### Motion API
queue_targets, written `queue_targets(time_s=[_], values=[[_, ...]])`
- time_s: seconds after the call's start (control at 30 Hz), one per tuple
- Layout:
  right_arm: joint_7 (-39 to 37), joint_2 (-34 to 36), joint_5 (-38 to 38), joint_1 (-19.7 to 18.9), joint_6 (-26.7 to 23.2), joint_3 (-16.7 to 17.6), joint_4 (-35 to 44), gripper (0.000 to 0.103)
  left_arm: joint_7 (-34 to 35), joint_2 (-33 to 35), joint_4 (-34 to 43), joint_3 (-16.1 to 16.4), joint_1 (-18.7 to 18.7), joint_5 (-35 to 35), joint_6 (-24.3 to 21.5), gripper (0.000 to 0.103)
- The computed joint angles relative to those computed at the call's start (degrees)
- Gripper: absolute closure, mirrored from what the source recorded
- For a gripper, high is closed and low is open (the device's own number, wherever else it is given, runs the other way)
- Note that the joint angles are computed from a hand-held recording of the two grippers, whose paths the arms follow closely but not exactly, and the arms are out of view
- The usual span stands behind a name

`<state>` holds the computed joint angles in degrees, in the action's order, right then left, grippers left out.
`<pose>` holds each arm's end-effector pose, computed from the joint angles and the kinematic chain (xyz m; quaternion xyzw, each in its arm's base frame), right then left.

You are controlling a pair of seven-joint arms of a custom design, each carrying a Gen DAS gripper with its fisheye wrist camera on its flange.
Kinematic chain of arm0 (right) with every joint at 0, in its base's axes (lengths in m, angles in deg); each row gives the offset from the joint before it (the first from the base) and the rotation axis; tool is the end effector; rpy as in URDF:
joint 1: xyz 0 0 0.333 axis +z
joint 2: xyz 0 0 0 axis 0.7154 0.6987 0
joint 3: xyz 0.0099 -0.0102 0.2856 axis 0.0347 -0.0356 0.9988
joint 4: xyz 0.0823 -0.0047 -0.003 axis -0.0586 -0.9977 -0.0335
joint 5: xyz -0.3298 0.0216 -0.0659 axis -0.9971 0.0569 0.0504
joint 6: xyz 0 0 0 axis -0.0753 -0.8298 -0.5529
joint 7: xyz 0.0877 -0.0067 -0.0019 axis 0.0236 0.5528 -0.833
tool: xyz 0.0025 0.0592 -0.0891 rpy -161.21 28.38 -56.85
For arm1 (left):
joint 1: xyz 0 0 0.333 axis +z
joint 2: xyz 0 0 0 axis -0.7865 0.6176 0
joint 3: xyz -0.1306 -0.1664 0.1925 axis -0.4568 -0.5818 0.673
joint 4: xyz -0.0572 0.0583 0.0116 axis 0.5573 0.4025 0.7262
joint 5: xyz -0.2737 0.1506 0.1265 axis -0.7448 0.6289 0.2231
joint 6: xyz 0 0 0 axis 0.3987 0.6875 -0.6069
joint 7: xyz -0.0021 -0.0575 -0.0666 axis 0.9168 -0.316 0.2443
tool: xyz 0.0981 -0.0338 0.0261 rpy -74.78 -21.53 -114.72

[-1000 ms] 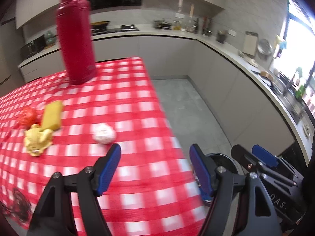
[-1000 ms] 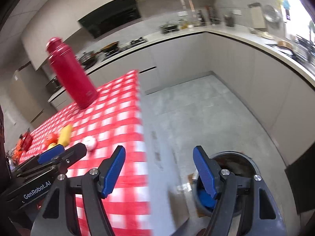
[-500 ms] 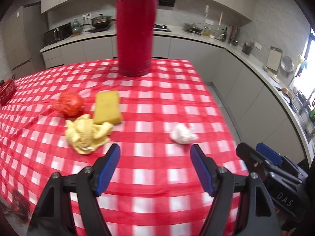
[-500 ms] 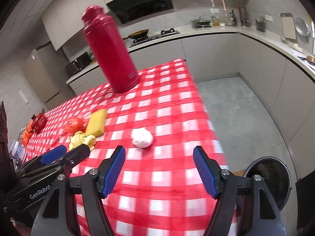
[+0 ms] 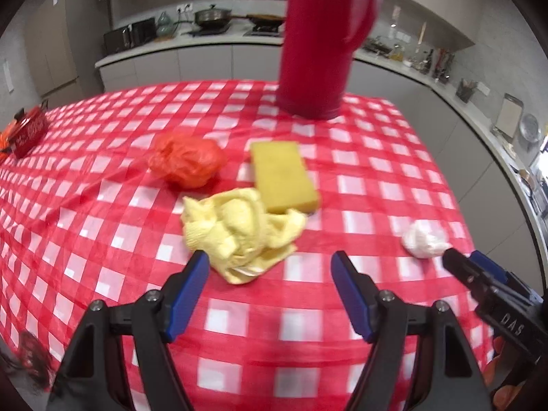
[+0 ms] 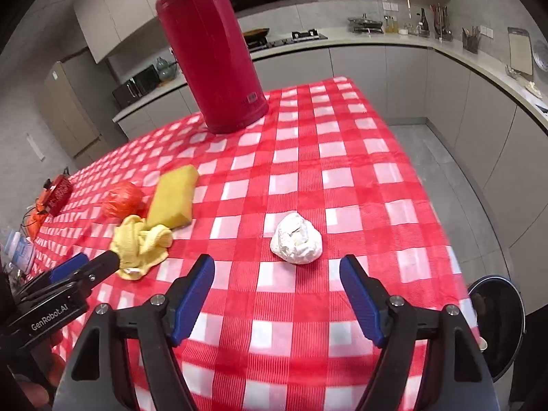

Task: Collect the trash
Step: 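Grasp the yellow cloth with the left tool while the right tool grasps the white tissue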

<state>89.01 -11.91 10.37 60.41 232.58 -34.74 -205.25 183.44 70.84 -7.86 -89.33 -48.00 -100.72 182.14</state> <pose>0.4670 0.2004 0.5793 -0.5368 0.7664 -0.1913 0.2965 0.6506 -0.0498 0.4703 -0.5797 0.7508 -0.2777 0.1524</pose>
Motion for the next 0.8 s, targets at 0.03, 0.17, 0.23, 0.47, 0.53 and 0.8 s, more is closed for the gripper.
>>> queue_targets(time_s=[0.03,0.17,0.23,0.47,0.53,0.8], values=[[0.29,1.01,-0.33,-0.15,-0.47,0.03,0.69,0.026,-0.41,0.84,0.9,0.33,-0.14,0.47,-0.31,0.028],[0.44,3.44,-0.19,0.01,-1.09,-0.75,2.28,0.026,-0.6,4.29,4.94,0.36,0.14,1.19,-1.3,0.028],[0.3,4.61,-0.3,0.18,-1.4,-1.09,3.19,0.026,-0.58,6.1,7.37,0.2,0.08,1.69,-2.23,0.028],[-0.99,8.35,0.13,1.28,-1.91,-2.32,6.13,0.026,-1.28,11.39,13.25,0.3,-0.17,3.8,-3.99,0.028],[-1.64,8.8,1.07,1.44,-0.84,-2.7,6.0,0.026,-0.41,12.08,13.71,-0.43,0.61,3.11,-4.36,0.03],[-3.68,8.44,3.27,1.47,1.45,-3.31,4.36,0.061,0.09,10.66,11.23,-1.08,2.07,0.93,-2.24,0.066]])
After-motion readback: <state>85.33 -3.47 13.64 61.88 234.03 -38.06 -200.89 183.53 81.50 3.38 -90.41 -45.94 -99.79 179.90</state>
